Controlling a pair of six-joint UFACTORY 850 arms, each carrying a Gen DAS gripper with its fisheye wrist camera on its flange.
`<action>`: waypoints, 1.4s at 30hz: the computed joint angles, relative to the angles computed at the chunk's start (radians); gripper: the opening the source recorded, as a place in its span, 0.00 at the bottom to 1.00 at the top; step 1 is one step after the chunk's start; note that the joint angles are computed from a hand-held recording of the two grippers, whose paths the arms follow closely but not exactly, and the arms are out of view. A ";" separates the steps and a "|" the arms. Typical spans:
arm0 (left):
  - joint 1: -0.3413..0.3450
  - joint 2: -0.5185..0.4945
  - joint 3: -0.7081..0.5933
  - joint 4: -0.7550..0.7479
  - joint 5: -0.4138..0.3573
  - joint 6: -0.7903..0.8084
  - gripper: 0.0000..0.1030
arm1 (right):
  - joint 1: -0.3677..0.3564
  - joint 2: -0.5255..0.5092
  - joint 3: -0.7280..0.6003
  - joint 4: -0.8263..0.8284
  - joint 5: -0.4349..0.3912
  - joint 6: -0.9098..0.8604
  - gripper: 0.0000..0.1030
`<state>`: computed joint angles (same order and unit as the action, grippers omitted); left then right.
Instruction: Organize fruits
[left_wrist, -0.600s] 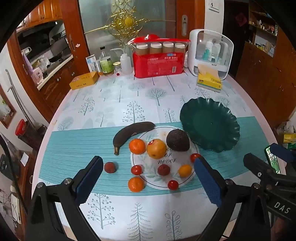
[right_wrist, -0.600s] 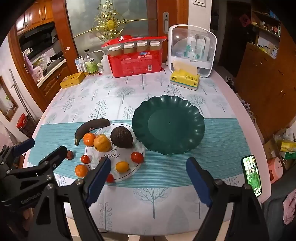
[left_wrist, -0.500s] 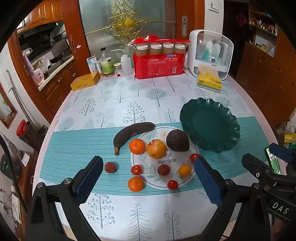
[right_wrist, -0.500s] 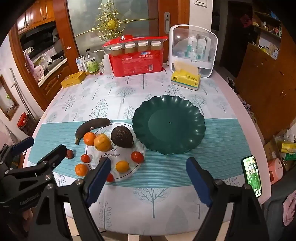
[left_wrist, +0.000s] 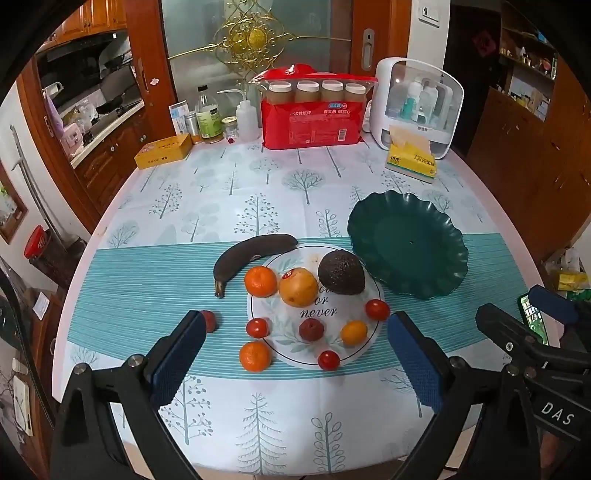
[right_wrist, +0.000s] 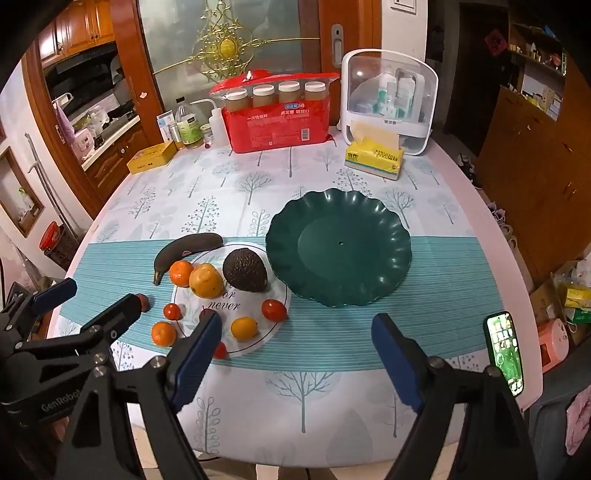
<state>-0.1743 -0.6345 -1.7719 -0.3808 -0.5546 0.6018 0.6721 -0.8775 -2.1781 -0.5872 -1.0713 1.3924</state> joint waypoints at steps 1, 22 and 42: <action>0.000 -0.001 -0.002 0.001 -0.003 -0.001 0.95 | 0.000 0.001 0.000 0.000 -0.001 -0.002 0.82; 0.000 -0.022 -0.030 0.055 -0.030 -0.071 0.95 | -0.008 -0.011 -0.011 0.029 0.022 -0.055 0.82; -0.004 -0.062 -0.094 0.104 -0.065 -0.122 0.95 | -0.023 -0.044 -0.065 0.045 0.013 -0.099 0.82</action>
